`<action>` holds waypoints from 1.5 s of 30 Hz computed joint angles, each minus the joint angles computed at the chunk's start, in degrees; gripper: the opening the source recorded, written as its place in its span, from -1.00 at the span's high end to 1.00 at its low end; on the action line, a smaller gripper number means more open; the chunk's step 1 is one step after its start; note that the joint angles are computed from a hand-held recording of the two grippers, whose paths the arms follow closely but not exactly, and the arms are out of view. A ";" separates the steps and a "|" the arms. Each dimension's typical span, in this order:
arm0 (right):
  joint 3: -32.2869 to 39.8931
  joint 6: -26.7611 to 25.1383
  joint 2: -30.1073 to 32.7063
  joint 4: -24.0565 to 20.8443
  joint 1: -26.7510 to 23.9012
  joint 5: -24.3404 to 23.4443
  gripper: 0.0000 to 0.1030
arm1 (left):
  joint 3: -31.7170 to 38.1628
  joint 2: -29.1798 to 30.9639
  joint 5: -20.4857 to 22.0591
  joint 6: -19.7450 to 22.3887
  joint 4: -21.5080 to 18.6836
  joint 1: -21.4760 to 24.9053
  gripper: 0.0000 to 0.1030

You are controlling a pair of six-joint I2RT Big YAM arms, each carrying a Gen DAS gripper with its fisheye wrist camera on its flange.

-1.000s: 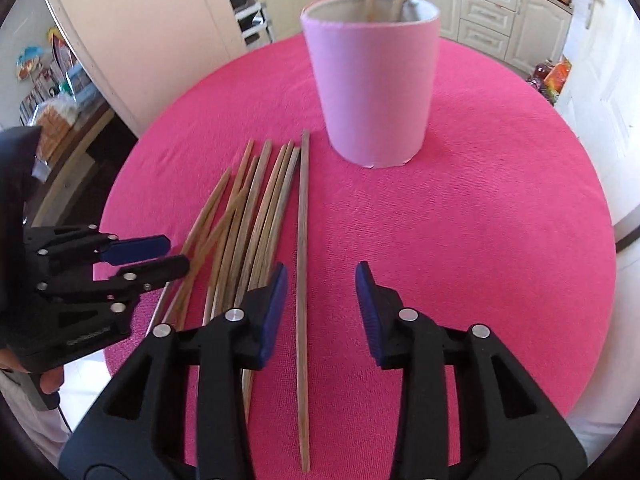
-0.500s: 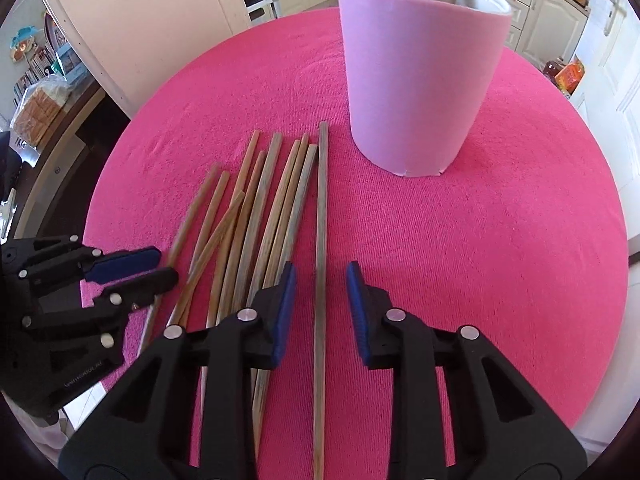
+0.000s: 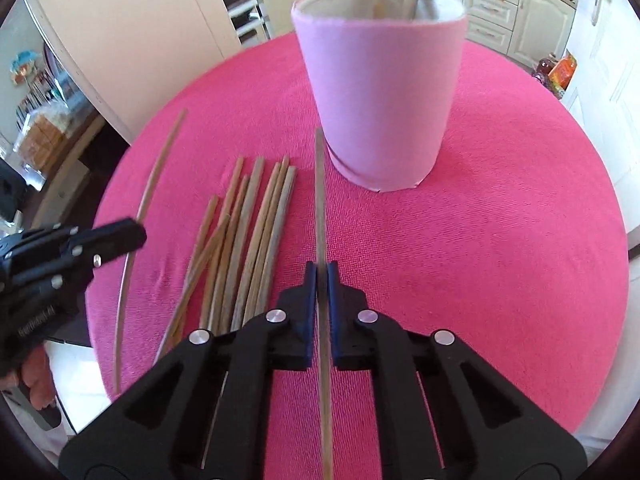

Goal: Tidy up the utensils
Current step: 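Raise the chopstick in the left tool over the cup while the right tool carries its own, then drop the chopstick into the cup with the left tool while the right tool releases its own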

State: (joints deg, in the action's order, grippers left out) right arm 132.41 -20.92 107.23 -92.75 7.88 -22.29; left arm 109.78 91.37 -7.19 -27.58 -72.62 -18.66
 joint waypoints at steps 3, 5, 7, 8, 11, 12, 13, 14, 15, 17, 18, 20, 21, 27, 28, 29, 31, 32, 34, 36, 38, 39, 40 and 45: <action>-1.57 -0.38 -2.09 2.10 -1.18 -3.26 0.89 | 0.31 -0.82 -1.70 0.27 3.60 -0.65 0.88; -2.35 -0.78 -3.30 3.06 -2.04 -5.63 0.89 | 1.37 -0.92 -2.54 0.42 5.27 -1.24 0.89; -2.96 -0.64 -4.47 4.55 -3.03 -7.99 0.89 | 1.83 -1.14 -3.31 1.01 7.28 -1.77 0.88; -2.79 -0.23 -4.65 5.15 -3.42 -9.25 0.89 | 2.11 -1.21 -3.64 1.39 7.86 -2.01 0.88; -2.57 1.11 -5.77 7.38 -4.59 -12.45 0.89 | 3.89 -0.62 -5.11 2.72 10.36 -3.24 0.88; -2.54 1.82 -6.09 8.51 -5.02 -13.62 0.89 | 5.03 -0.08 -5.30 3.25 11.00 -3.41 0.88; -1.77 2.09 -5.97 9.08 -5.53 -14.69 0.89 | 5.56 0.13 -5.46 4.09 12.41 -3.76 0.88; -1.39 2.81 -6.04 10.03 -5.98 -15.79 0.89 | 6.19 0.54 -5.64 4.59 13.38 -3.94 0.88; -0.92 3.71 -6.01 11.18 -6.40 -16.78 0.89 | 6.61 0.80 -5.99 5.11 14.88 -4.19 0.88; -1.30 6.24 -6.56 14.65 -6.63 -17.78 0.89 | 7.35 1.25 -6.21 5.84 17.10 -4.43 0.88; -1.45 7.74 -6.69 16.58 -6.89 -18.50 0.89 | 7.98 1.74 -6.55 6.29 18.46 -4.55 0.88; -0.76 10.20 -6.25 19.17 -7.26 -19.78 0.89 | 9.63 3.07 -7.04 6.89 20.40 -4.83 0.88; -0.62 11.40 -6.18 20.65 -7.53 -20.28 0.89 | 10.35 3.63 -7.29 7.36 21.74 -4.94 0.88; 1.88 19.52 -5.01 29.92 -8.24 -21.85 0.89 | 14.64 6.89 -9.69 11.02 29.15 -5.43 0.88; 2.49 20.51 -4.70 31.19 -8.29 -21.64 0.89 | 14.66 6.86 -10.11 11.18 30.26 -5.58 0.88; 2.89 21.57 -4.54 32.68 -8.37 -21.51 0.89 | 15.31 7.54 -10.20 11.33 31.60 -5.52 0.88; 4.39 23.23 -3.80 34.36 -8.44 -21.80 0.89 | 16.43 8.72 -11.46 12.01 33.91 -5.63 0.88; 5.30 24.26 -3.32 35.55 -8.52 -21.59 0.89 | 16.30 9.05 -11.89 12.23 35.56 -5.52 0.88; 7.22 25.47 -2.35 36.92 -8.47 -20.83 0.89 | 16.68 9.90 -12.36 12.76 37.66 -5.10 0.88; 8.19 26.37 -1.70 38.31 -8.35 -20.00 0.89 | 17.57 11.09 -13.31 13.03 39.82 -4.91 0.88; 7.41 26.45 -1.92 40.72 -8.12 -18.19 0.89 | 17.97 11.85 -13.58 12.65 41.55 -4.32 0.88; 7.64 26.23 -1.65 41.19 -8.02 -17.65 0.89 | 17.06 11.62 -14.09 12.56 43.12 -4.05 0.88; 8.46 26.21 -1.05 40.97 -8.02 -17.68 0.89 | 16.80 11.78 -14.42 12.46 44.38 -3.90 0.88; 7.84 24.98 -0.27 40.04 -7.92 -17.00 0.89 | 16.48 12.91 -15.61 12.98 46.00 -3.39 0.88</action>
State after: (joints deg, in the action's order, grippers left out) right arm 140.26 4.05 106.96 -52.71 -0.04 -39.29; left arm 126.26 104.27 -22.80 -14.60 -26.63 -22.04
